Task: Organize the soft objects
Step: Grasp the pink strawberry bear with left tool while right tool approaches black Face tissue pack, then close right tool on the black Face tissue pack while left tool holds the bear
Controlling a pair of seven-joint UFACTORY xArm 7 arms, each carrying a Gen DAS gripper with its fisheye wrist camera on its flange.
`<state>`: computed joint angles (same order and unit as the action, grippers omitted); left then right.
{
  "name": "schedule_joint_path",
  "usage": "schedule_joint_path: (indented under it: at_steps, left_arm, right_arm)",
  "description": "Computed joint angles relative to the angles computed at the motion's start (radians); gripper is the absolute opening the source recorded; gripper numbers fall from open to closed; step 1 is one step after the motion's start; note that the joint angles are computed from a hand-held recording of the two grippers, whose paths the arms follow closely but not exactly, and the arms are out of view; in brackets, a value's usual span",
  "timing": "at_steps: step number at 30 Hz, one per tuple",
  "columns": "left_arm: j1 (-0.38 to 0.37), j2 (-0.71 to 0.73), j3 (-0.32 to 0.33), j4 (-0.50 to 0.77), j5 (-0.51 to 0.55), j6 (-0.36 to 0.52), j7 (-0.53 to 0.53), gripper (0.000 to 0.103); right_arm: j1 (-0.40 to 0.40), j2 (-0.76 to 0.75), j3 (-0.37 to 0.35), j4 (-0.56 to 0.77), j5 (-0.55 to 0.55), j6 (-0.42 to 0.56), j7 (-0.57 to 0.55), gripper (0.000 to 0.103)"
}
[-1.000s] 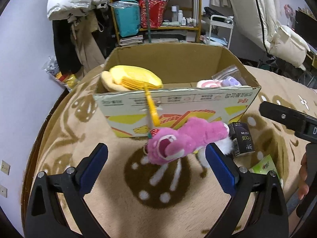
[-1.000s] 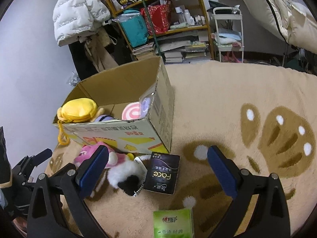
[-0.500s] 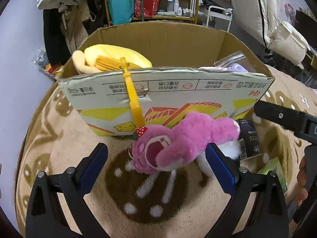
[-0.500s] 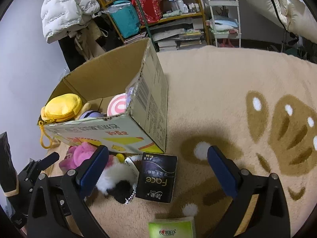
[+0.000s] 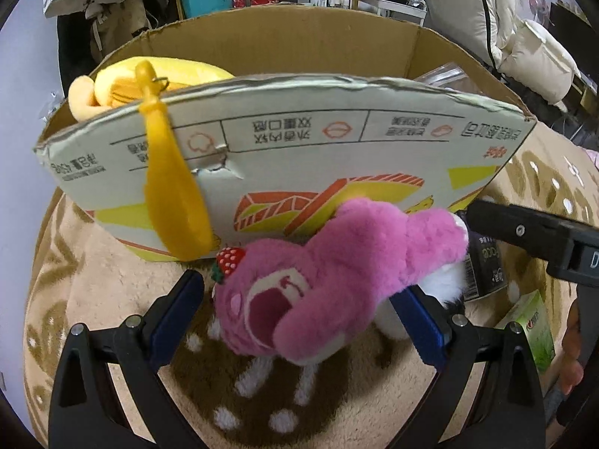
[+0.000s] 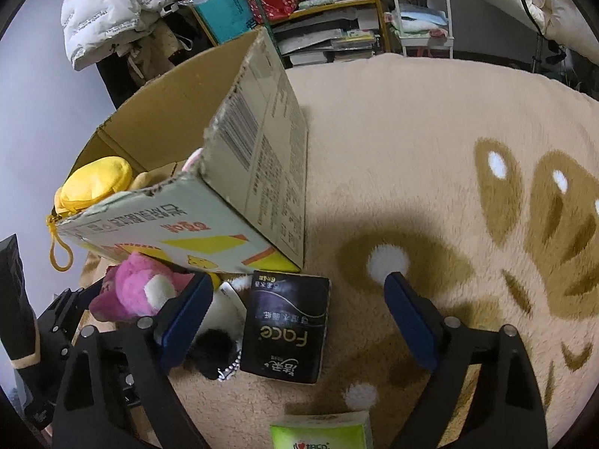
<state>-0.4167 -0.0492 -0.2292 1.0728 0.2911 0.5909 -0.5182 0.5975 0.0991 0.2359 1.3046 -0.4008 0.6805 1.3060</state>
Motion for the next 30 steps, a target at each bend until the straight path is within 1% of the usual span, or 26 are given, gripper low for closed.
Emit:
schedule_joint_path:
  at_steps: [3,5,7,10,11,13,19,21,24,27,30]
  left_arm:
    - [0.001,0.004,0.001,0.001,0.004,-0.009,0.005,0.098]
    - [0.0,0.005,0.0,0.002,0.011,-0.013,0.003,0.098]
    - [-0.002,0.009,0.002,0.003,-0.004,-0.021,0.011,0.098]
    - [-0.005,0.021,0.01,0.006,-0.103,-0.046,0.078,0.087]
    - [-0.005,0.025,0.012,0.008,-0.131,-0.047,0.094,0.086]
    - [-0.006,0.034,0.01,0.015,-0.128,-0.052,0.088,0.084]
    - [-0.013,0.046,0.01,0.023,-0.129,-0.06,0.082,0.08]
    - [-0.008,0.017,0.016,-0.012,-0.156,-0.069,0.103,0.08]
    - [-0.001,0.007,0.016,-0.019,-0.161,-0.066,0.096,0.08]
    - [0.005,-0.001,0.015,-0.023,-0.158,-0.061,0.084,0.079]
    - [0.008,-0.007,0.016,-0.023,-0.18,-0.05,0.089,0.078]
  right_arm:
    - [-0.002,0.003,0.001,-0.003,0.018,-0.001,-0.011,0.095]
    - [-0.003,0.01,0.002,0.002,0.035,0.004,-0.028,0.09]
    - [-0.004,0.016,0.002,0.004,0.053,0.001,-0.047,0.088]
    - [0.003,0.028,0.0,0.021,0.051,0.02,-0.058,0.087]
    - [0.005,0.034,-0.001,0.031,0.053,0.035,-0.066,0.082]
    - [0.008,0.04,-0.004,0.04,0.056,0.057,-0.071,0.077]
    - [0.003,0.029,-0.007,0.022,0.075,0.039,-0.08,0.077]
    - [0.0,0.028,-0.008,0.017,0.081,0.035,-0.083,0.075]
    - [-0.002,0.024,-0.009,0.011,0.083,0.031,-0.078,0.073]
    - [0.001,0.031,-0.007,0.02,0.073,0.045,-0.081,0.073]
    - [0.012,0.056,-0.006,0.052,0.057,0.077,-0.099,0.068]
